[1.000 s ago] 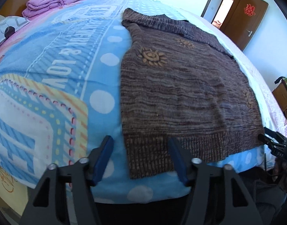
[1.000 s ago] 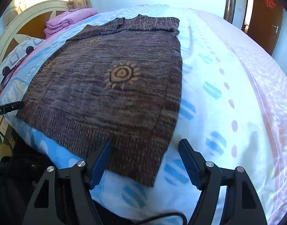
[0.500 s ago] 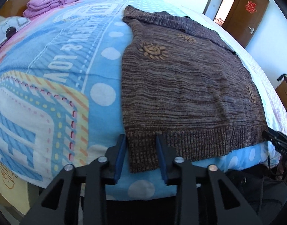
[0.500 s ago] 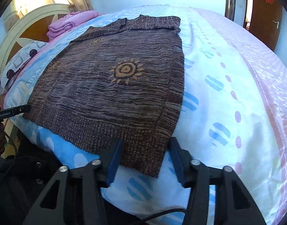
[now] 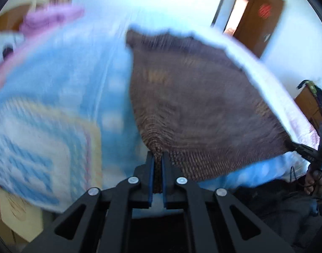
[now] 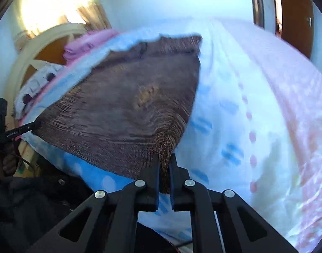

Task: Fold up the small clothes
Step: 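Close both tools on the ribbed hem of the brown sweater, then lift the hem with both tools and fold it over toward the collar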

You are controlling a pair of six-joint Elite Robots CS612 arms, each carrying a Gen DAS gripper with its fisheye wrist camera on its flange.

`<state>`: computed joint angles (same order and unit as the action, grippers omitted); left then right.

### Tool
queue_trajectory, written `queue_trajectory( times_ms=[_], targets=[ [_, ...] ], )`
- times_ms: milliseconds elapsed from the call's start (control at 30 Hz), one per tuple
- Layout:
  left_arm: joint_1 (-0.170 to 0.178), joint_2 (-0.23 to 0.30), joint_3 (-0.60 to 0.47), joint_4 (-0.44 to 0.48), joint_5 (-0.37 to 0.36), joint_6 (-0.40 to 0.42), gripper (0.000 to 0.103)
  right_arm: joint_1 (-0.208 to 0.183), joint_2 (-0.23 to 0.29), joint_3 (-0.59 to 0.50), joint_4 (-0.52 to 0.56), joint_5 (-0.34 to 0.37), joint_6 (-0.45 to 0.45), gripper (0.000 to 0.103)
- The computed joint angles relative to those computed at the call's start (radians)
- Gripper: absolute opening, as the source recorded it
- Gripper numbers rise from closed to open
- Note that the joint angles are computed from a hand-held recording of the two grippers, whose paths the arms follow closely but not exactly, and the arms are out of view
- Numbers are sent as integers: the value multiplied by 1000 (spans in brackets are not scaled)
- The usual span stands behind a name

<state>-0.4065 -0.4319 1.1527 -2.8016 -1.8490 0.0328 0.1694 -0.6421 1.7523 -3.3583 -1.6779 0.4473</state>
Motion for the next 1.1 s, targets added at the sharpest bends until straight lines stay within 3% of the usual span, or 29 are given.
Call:
queue_trajectory(
  times_ms=[67, 133, 233, 333, 500, 700, 933, 1100],
  targets=[
    [3, 20, -32, 78, -13, -27, 6, -5, 4, 0, 17, 21, 15, 7],
    [4, 21, -31, 56, -19, -27, 6, -5, 0, 6, 7, 19, 17, 7],
    [12, 13, -8, -65, -64, -45, 6, -14, -3, 23, -67, 65, 33, 7],
    [18, 14, -11, -114, -88, -64, 6, -25, 3, 30, -131, 115, 56, 7],
    [27, 33, -67, -102, -107, -91, 6, -40, 6, 28, -209, 162, 94, 7],
    [28, 61, -164, -101, -153, -133, 6, -55, -13, -14, -272, 151, 77, 7],
    [32, 128, -361, -114, -148, -183, 6, -70, -23, -101, -284, 118, 17, 7],
    [31, 210, -562, -41, -135, -196, 6, -88, -20, -158, -262, 105, -6, 7]
  ],
)
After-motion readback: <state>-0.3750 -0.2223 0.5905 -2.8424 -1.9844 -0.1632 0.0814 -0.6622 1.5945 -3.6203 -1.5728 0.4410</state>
